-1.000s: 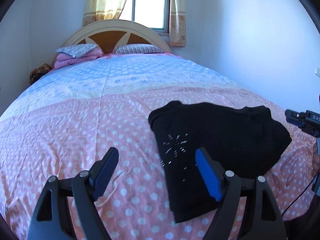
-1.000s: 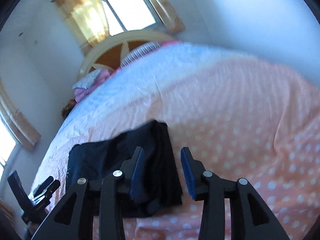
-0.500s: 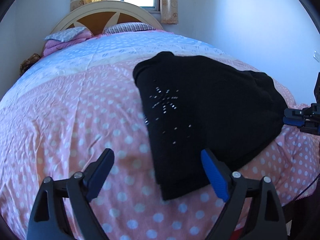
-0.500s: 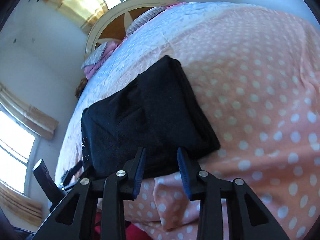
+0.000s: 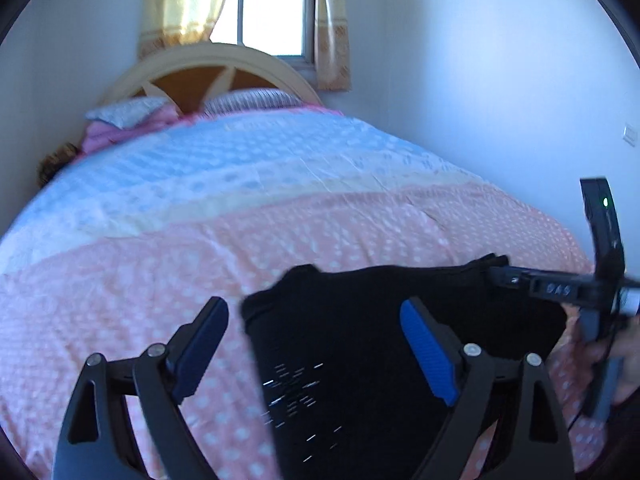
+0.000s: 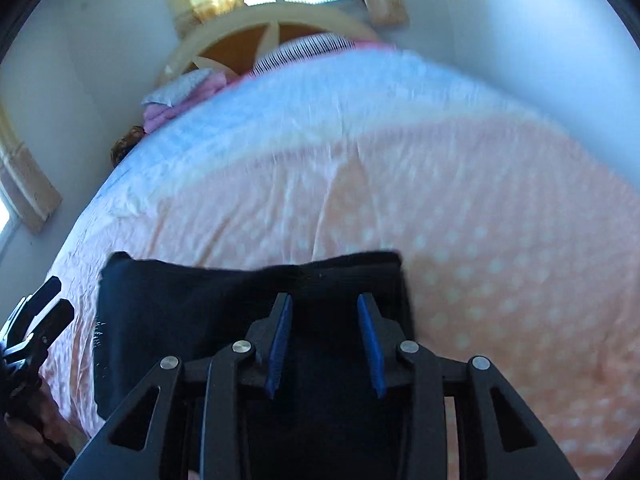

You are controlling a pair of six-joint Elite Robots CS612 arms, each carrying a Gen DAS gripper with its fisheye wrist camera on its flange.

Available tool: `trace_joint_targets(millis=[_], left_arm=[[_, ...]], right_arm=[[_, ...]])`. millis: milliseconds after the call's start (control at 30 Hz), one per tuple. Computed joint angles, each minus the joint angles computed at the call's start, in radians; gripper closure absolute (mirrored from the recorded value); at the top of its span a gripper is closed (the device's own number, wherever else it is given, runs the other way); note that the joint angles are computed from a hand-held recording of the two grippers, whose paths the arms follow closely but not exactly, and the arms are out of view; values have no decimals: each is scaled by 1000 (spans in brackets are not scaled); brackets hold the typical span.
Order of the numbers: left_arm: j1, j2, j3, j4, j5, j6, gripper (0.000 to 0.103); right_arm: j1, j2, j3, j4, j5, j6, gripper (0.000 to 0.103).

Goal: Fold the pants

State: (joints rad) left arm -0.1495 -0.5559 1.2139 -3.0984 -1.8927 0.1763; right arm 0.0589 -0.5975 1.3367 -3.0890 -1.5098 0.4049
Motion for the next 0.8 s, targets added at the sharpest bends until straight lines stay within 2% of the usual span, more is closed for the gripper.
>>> trace_joint_targets(millis=[67, 133, 167, 300, 367, 500, 533, 567, 600, 633, 667, 733, 800], left_arm=[[-9, 16, -37, 84, 39, -2, 12], [-11, 24, -64, 185, 92, -46, 12], [0, 29, -77, 211, 67, -91, 12], [46, 43, -90, 194, -43, -239, 12], [58, 56, -117, 239, -121, -244, 12], [61, 86, -182, 361, -242, -229, 14], [58, 92, -193, 386, -270, -220, 19], [55, 101, -211, 424, -303, -204, 36], [49, 106, -225, 455, -313, -190, 41], [44, 106, -229, 451, -297, -190, 46], [42, 112, -241, 435, -291, -197, 58], [45, 137, -298, 442, -320, -218, 72], [48, 165, -358, 458, -320, -257, 74]], right_arm=[[0, 26, 9, -130, -3, 5, 67], [-5, 44, 22, -231, 12, 14, 67], [-7, 52, 16, -252, 21, 15, 67], [-17, 61, 10, -286, 65, 38, 67], [-13, 64, 1, -282, 60, 41, 67], [-15, 71, -8, -285, 77, 59, 67], [-17, 70, -5, -290, 80, 61, 67], [-17, 70, -4, -291, 81, 62, 67], [-15, 69, -4, -289, 78, 59, 67], [-15, 70, -4, -289, 74, 57, 67], [-15, 74, -11, -285, 69, 51, 67], [-13, 73, -11, -281, 58, 39, 67], [-14, 73, -11, -282, 57, 37, 67]])
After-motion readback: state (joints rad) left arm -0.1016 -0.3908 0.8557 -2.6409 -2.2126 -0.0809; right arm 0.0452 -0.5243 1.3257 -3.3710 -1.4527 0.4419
